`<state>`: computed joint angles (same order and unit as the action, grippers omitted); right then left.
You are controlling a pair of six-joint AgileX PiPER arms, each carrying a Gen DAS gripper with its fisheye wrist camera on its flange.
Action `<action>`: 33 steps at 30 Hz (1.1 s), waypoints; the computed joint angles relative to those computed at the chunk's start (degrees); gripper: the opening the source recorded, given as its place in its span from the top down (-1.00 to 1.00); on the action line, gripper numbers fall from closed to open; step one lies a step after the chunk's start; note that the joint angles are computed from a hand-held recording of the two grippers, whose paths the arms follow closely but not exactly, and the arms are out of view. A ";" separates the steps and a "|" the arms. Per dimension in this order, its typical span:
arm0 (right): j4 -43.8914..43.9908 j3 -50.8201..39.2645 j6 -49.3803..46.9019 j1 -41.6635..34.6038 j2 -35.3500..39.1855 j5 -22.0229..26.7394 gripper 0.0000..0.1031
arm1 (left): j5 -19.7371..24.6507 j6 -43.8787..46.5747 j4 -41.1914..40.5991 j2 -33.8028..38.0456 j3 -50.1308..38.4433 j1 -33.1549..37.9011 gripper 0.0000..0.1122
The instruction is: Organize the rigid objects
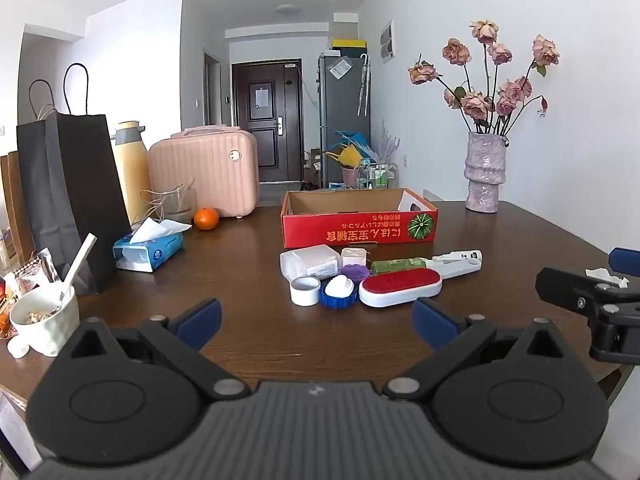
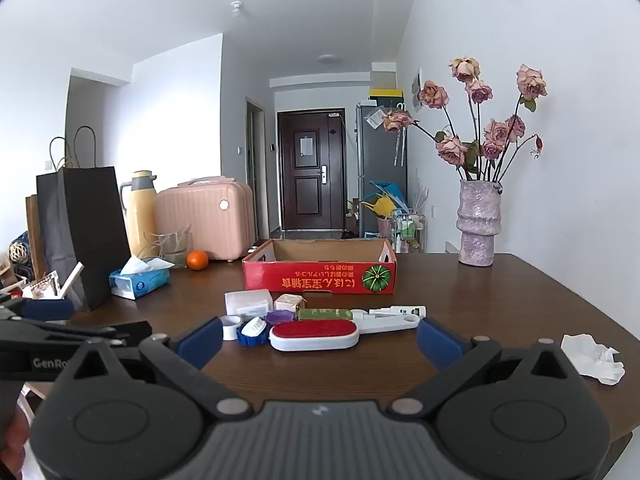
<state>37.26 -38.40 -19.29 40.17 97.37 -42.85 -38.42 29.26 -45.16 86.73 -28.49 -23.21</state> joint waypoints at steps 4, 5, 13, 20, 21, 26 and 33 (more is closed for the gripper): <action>-0.03 -0.06 0.10 0.11 0.09 -0.02 -1.00 | -1.59 0.91 -1.21 0.38 0.12 -1.00 -0.84; -0.10 -0.03 0.14 0.13 0.13 -0.12 -1.00 | -1.30 0.57 -0.70 0.31 0.16 -0.68 -0.84; -0.65 0.88 1.04 0.46 0.84 -1.44 -1.00 | -1.72 0.32 -0.60 0.17 0.40 -0.99 -0.84; 0.53 0.06 -0.18 0.70 0.42 -0.54 -1.00 | -1.85 -0.30 0.08 -0.02 0.82 -0.55 -0.84; 0.55 0.08 -0.19 0.70 0.38 -0.53 -1.00 | -1.73 -0.51 0.39 -0.10 0.88 -0.36 -0.84; 0.49 0.17 -0.16 0.69 0.32 -0.57 -1.00 | -1.80 -0.97 0.83 0.02 0.91 -0.33 -0.84; 0.50 0.25 -0.15 0.72 0.26 -0.63 -1.00 | -1.60 -0.94 0.83 -0.18 0.87 -0.24 -0.84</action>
